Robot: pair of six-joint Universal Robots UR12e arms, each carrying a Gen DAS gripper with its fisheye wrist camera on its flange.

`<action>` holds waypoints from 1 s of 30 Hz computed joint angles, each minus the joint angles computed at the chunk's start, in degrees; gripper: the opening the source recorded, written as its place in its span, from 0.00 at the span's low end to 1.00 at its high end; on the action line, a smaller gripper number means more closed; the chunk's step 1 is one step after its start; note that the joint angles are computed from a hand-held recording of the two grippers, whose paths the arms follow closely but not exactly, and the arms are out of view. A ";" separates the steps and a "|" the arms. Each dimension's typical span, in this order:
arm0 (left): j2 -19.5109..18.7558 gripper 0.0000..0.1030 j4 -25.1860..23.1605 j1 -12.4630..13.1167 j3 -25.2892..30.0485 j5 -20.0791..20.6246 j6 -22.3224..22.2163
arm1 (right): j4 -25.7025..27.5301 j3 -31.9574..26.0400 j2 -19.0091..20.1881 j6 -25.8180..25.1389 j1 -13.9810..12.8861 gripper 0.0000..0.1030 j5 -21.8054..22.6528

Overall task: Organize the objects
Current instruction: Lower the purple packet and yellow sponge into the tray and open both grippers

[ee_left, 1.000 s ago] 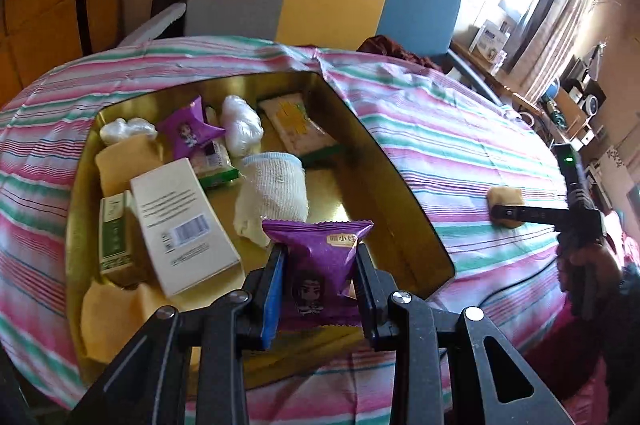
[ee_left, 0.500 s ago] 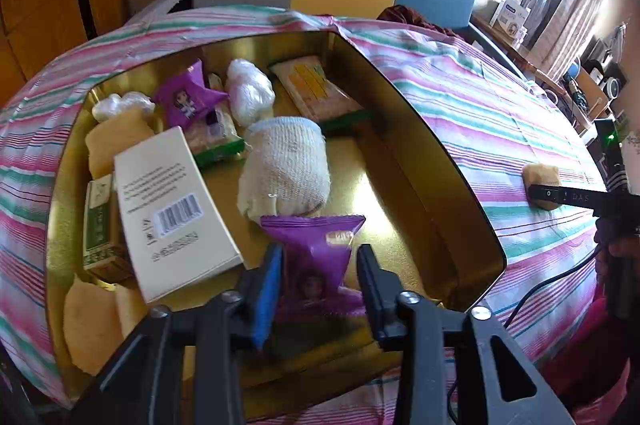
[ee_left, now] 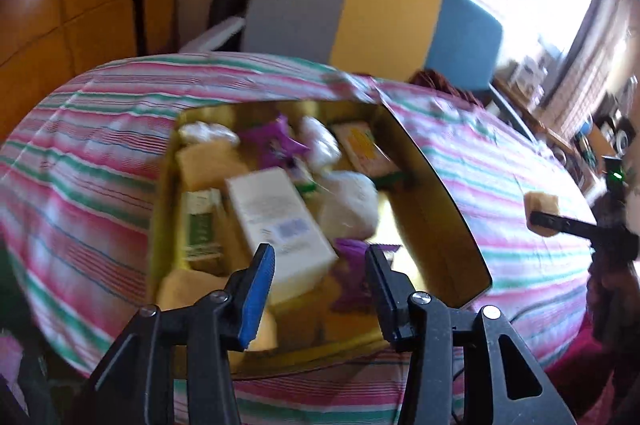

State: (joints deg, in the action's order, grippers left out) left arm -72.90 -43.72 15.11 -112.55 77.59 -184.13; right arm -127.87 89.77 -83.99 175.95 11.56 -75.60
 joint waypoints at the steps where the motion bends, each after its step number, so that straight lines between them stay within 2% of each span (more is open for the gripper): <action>1: 0.24 0.47 0.20 0.54 -0.11 -0.13 -0.53 | -0.23 -0.77 0.34 -1.86 1.21 0.57 1.33; 4: 1.10 0.47 0.75 2.14 -0.68 -0.58 -1.50 | -0.52 -2.80 0.94 -8.66 4.94 0.57 3.38; 6: 1.84 0.47 0.87 3.10 -1.24 -1.01 -1.97 | 0.23 -4.24 1.75 -12.98 7.13 0.57 2.95; 9: 2.69 0.48 0.85 4.22 -1.93 -1.75 -2.40 | 3.03 -6.68 3.86 -19.33 10.37 0.57 -0.68; 12: 3.36 0.49 0.90 5.20 -2.40 -2.24 -2.76 | 5.43 -8.75 6.15 -24.23 12.93 0.57 -6.16; 17: 4.22 0.52 0.75 6.82 -3.17 -2.74 -3.57 | 8.97 -11.19 8.78 -28.99 14.76 0.58 -12.35; 22: 4.31 0.53 -0.16 7.53 -3.51 -3.26 -3.98 | 11.60 -12.83 10.50 -31.18 15.78 0.62 -15.87; 30: 4.36 0.59 0.34 7.65 -3.59 -2.72 -4.36 | 12.45 -12.74 10.17 -26.53 14.40 0.68 -11.53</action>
State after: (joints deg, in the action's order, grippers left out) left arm -68.54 -43.38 22.77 -116.14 74.87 -188.49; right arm -115.42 77.03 -73.82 149.43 25.95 -87.13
